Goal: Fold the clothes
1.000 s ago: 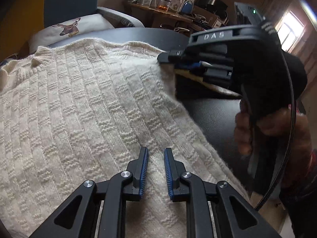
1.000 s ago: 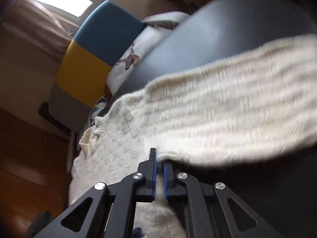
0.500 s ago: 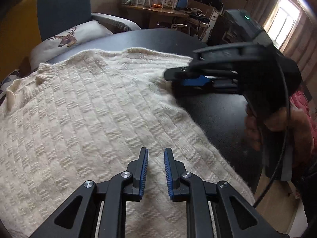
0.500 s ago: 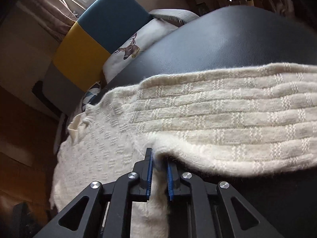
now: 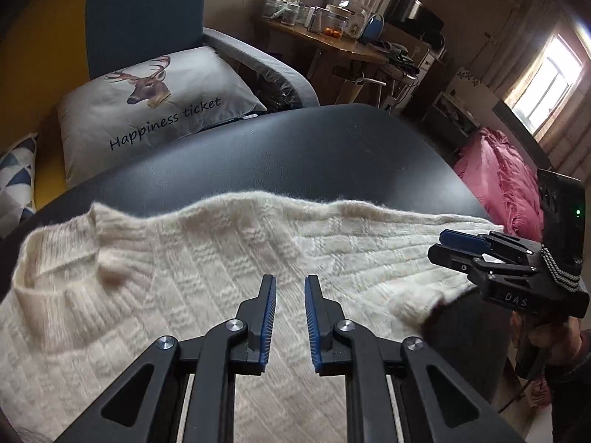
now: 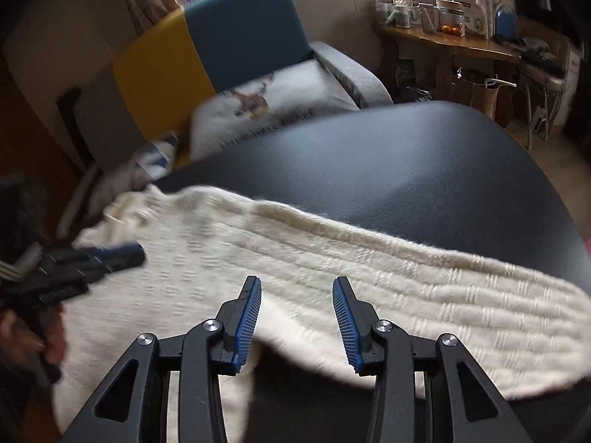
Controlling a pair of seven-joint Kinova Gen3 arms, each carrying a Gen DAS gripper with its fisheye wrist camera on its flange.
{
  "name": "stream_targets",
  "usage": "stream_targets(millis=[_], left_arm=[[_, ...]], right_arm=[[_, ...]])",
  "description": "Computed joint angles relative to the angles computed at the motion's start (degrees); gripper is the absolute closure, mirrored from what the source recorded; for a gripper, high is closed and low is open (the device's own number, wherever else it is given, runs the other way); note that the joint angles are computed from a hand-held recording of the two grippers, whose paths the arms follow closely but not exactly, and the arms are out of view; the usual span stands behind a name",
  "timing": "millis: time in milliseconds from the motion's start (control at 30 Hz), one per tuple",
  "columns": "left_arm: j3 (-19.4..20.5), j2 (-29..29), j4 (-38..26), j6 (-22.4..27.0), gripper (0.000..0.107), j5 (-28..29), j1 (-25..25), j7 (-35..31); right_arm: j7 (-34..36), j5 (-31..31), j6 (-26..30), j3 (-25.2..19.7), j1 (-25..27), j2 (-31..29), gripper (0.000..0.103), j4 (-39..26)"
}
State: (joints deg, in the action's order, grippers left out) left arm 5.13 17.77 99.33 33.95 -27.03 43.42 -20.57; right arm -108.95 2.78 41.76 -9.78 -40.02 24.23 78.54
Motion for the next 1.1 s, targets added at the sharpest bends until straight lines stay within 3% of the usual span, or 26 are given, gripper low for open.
stream_targets(millis=[100, 167, 333, 433, 567, 633, 800, 900, 1000, 1100], left_arm=[[2.14, 4.59, -3.8, 0.6, 0.093, 3.8, -4.5, -6.73], [-0.43, 6.44, -5.25, 0.87, 0.093, 4.97, -3.52, -8.07], [-5.51, 7.46, -4.5, -1.56, 0.099, 3.84, -0.98, -1.66], [-8.8, 8.53, -4.96, 0.2, 0.099, -1.3, 4.3, 3.96], [-7.13, 8.75, -7.4, 5.07, 0.098, -2.63, 4.87, 5.99], [-7.58, 7.4, -6.48, 6.18, 0.092, -5.39, 7.47, 9.83], [-6.05, 3.34, -2.58, 11.68, 0.087, -14.06, 15.23, 19.6], [-3.44, 1.52, 0.38, 13.57, 0.087, -16.12, 17.98, 24.91], [-0.69, 1.35, 1.57, 15.08, 0.087, -16.95, 19.21, 28.99], [2.33, 2.68, 0.76, 16.85, 0.087, -16.51, 18.9, 30.3]], right_arm=[[-2.73, 5.54, 4.01, 2.9, -3.48, 4.08, 0.061, -4.34], [-4.98, 9.27, 5.64, 2.85, -3.97, 5.76, 0.061, -5.4], [-8.58, 16.6, 4.58, -0.5, -2.02, 5.89, 0.061, -2.6], [-8.63, 14.69, 2.31, 3.24, -3.72, 5.14, 0.061, -0.73], [-7.45, 10.99, -0.4, 9.56, -7.54, 4.18, 0.061, 1.26], [-6.2, 8.45, -3.93, 11.33, -8.11, 3.22, 0.061, 3.59], [-7.13, -1.87, -14.31, 4.26, 3.29, -7.15, 0.059, 15.92], [-7.97, -8.18, -16.61, 2.39, 11.25, -15.11, 0.058, 23.89], [-8.32, -9.59, -19.49, 2.73, 16.44, -20.93, 0.058, 31.02], [-11.75, -5.5, -16.72, 1.93, 20.44, -23.04, 0.058, 32.45]])
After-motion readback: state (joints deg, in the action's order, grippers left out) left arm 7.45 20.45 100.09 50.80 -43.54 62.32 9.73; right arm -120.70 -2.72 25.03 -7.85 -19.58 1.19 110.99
